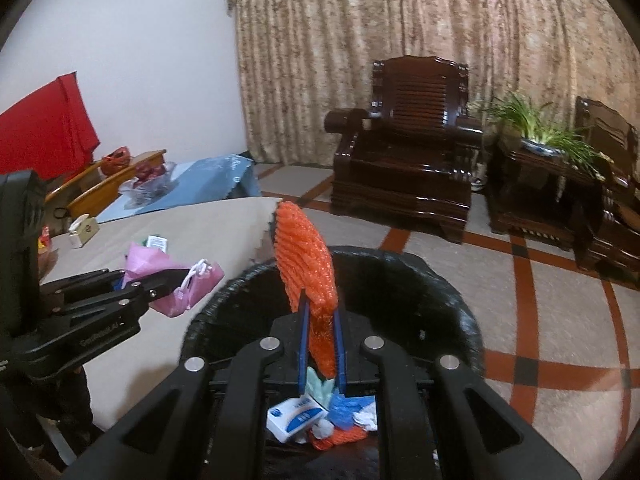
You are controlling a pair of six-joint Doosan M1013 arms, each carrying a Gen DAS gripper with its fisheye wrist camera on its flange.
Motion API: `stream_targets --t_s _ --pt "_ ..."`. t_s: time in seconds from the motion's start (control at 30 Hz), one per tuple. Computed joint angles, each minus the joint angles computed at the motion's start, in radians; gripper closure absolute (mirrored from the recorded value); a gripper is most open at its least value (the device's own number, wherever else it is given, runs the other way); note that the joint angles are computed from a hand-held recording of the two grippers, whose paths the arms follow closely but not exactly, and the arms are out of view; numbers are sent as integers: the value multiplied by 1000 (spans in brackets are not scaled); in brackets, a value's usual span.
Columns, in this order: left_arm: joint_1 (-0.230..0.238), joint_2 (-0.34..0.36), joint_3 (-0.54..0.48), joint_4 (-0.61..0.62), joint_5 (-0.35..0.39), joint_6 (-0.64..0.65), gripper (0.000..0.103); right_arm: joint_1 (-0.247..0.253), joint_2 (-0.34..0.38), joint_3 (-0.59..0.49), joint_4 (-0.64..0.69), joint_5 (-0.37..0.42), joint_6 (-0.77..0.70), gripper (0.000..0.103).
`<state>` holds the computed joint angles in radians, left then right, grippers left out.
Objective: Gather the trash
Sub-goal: 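Carry the pink mask and orange net over the bin and release both, then return both grippers to the green glove and toothpaste tube on the table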
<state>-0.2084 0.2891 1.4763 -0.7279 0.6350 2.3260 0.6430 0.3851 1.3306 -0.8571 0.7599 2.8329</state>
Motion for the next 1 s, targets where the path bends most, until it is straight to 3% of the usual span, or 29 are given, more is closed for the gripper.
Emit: stream_targets --t_s 0.5,0.57,0.7,0.73,0.77,0.83,0.93,1.0 --pt "-53 55 -16 8 33 6 86 -21 -11 63 48 49 35 93" --pt "-53 62 -22 -4 45 16 80 -26 -10 67 60 48 32 90" --pt "-47 68 -24 -20 71 25 54 -30 -8 72 77 57 22 89" --pt "-45 69 -25 -24 79 25 50 -30 -7 74 81 62 23 86" --pt "-44 69 -25 -24 81 24 49 -30 -7 75 81 68 27 75" --pt "-41 69 -27 -25 89 19 35 -29 -8 77 76 76 35 61" --pt "-31 64 -25 -56 88 35 26 -26 -9 77 59 91 49 26" --pt "-22 60 -24 -84 90 46 19 -20 -9 74 39 97 66 19"
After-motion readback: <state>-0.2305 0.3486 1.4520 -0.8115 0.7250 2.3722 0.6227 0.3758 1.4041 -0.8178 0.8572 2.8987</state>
